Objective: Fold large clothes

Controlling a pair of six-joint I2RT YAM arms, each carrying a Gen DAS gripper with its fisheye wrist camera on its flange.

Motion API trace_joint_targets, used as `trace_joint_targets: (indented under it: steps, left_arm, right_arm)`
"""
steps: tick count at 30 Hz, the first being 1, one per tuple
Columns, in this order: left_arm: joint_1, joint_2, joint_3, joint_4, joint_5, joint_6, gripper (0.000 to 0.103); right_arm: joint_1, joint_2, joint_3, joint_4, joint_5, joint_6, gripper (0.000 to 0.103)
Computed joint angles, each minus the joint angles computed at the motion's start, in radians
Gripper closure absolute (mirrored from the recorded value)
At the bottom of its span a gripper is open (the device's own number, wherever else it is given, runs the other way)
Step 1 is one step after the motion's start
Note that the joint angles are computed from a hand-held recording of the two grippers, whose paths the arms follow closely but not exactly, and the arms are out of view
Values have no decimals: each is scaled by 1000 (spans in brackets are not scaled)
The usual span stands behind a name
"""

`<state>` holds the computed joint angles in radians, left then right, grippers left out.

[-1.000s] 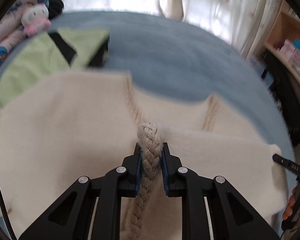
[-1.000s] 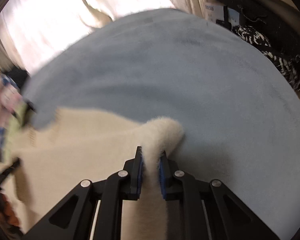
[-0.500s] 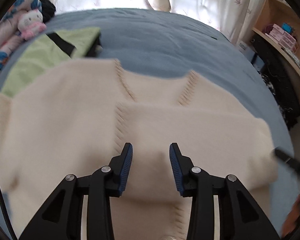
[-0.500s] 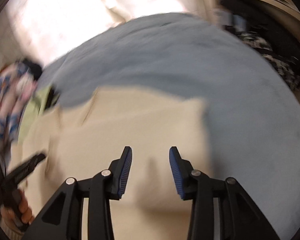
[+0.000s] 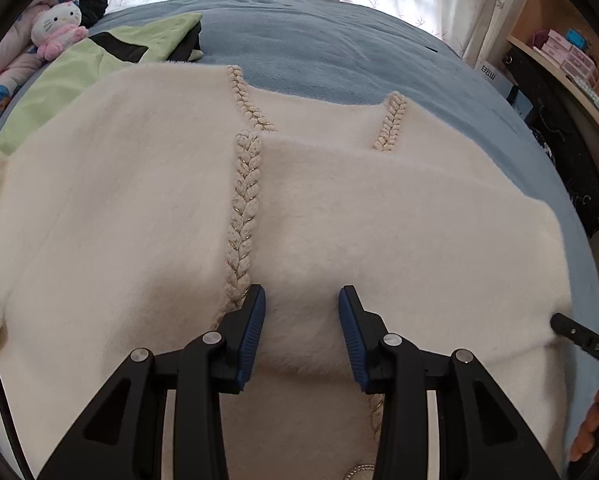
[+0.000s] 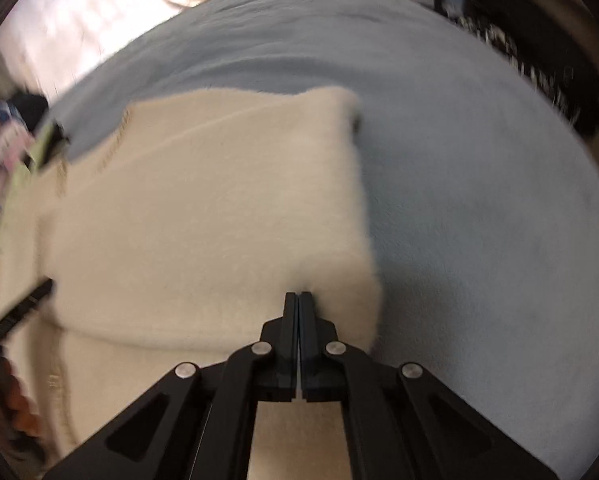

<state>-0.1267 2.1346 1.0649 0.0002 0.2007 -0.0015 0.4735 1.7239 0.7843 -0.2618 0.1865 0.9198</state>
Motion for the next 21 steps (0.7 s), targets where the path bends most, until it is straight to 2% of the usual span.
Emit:
trace_joint_targets:
  steps: [3,5,8,12,16,21]
  left_arm:
    - [-4,-6,-8,2,-25,14,63]
    - [-7,-22,-16,-12,-31,19,62]
    - [-1,-78,-62,-39,-21,29,61]
    - [14,-149,-118,-75,47,34,58]
    - [16,-234,-207,-66,62,43,58]
    - [27,-367,-319,-72,65,54,58]
  right_arm:
    - [9,-29,-9,-7,-6,37,103]
    - [-1,-71,-34,9,-33,55,100]
    - [27,-153,-83,5,7,105,99]
    - [48,-297,-159,-28,61,192,84]
    - [98,-315,-150,-93,95,224,83]
    - [249,-370,-144,-174,159,322,83]
